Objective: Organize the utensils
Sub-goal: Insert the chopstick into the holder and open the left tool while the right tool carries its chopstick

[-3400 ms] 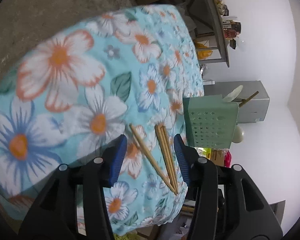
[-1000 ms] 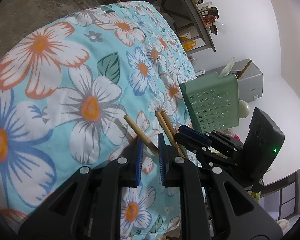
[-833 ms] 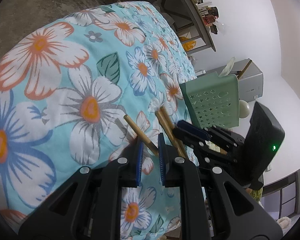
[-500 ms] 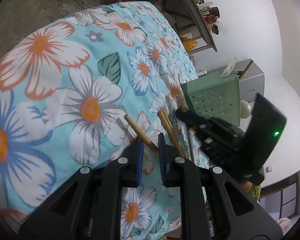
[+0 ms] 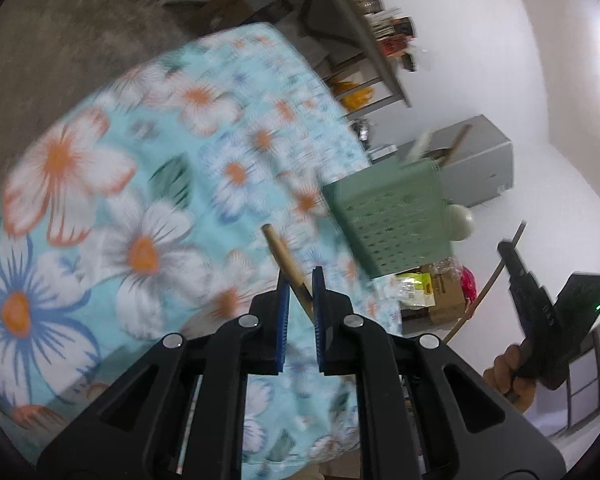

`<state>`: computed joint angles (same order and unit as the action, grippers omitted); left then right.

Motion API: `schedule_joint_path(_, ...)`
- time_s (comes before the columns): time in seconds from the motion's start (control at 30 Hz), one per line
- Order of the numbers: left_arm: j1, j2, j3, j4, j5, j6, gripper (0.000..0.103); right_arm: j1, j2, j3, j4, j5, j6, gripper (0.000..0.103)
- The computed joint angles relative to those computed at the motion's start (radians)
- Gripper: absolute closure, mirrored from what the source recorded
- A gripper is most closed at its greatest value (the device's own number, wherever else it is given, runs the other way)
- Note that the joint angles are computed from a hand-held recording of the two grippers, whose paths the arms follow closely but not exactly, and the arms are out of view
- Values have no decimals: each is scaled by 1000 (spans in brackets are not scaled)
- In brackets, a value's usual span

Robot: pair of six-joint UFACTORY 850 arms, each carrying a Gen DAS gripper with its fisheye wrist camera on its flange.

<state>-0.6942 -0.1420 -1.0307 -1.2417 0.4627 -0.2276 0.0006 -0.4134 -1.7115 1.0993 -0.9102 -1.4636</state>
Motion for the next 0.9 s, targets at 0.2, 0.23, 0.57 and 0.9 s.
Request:
schedule_joint_path(0.2,-14,22,-69,-49,48,210,99,-69,26,49,119,6,51,97)
schedule_joint_path(0.23,-15,24,-79,-59,51,242,99,-79,28,55,138,6,59,97)
schedule_joint_path(0.57,21,10,-254,-57,26,538,99,-113,8,56,220,-15,73,97)
schedule_joint_path(0.9,52,-168,-602,-136,103,953,99,-147,11,65,282,-74,68,97)
